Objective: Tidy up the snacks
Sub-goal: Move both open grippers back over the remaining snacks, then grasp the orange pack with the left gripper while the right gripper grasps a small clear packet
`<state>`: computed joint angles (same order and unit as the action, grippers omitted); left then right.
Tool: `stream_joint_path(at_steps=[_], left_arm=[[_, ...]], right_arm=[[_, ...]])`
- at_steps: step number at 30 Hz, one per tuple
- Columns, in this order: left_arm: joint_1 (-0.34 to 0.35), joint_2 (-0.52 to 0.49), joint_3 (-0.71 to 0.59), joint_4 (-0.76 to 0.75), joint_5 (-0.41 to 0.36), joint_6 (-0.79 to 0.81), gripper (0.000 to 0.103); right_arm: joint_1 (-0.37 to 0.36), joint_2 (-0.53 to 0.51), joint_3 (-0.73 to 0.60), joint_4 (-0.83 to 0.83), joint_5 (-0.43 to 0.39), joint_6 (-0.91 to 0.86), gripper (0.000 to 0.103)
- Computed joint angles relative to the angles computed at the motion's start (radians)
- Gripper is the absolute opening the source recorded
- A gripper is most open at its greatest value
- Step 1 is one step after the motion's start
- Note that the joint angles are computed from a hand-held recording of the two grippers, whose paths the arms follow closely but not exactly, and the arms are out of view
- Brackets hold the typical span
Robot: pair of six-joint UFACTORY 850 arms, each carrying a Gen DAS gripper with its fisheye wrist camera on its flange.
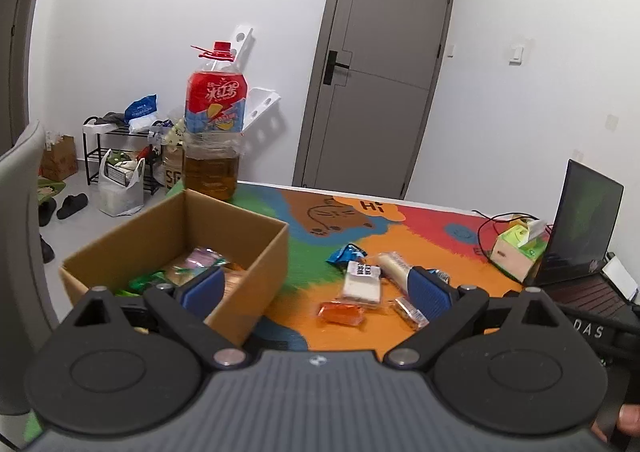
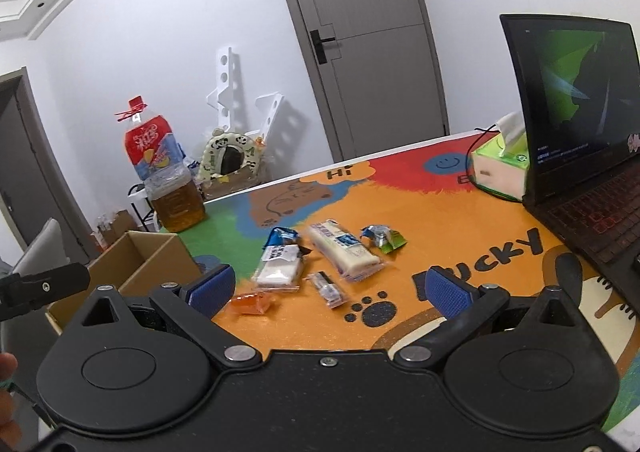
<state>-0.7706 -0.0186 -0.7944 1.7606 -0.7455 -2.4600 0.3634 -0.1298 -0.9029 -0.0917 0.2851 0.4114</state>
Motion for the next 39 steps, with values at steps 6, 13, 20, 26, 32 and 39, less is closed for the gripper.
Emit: stream_joint_path(at_steps=[6, 13, 20, 26, 32, 39], left_arm=[[0.014, -0.066, -0.030, 0.098, 0.019, -0.069, 0.097], [0.041, -0.153, -0.069, 0.191, 0.068, -0.131, 0.089], [0.096, -0.248, -0.127, 0.277, 0.155, -0.188, 0.073], [0.131, -0.296, -0.151, 0.294, 0.176, -0.211, 0.069], [0.146, -0.340, -0.190, 0.281, 0.185, -0.184, 0.067], [0.174, -0.396, -0.247, 0.274, 0.234, -0.183, 0.066]], right_arm=[[-0.018, -0.015, 0.010, -0.035, 0.041, 0.042, 0.103], [-0.040, -0.066, -0.011, -0.144, 0.079, 0.161, 0.089], [-0.058, -0.157, -0.070, -0.282, 0.061, 0.315, 0.075], [-0.052, -0.206, -0.106, -0.320, 0.096, 0.363, 0.070], [-0.046, -0.279, -0.187, -0.511, 0.073, 0.516, 0.061], [-0.058, -0.340, -0.256, -0.673, 0.036, 0.656, 0.052]])
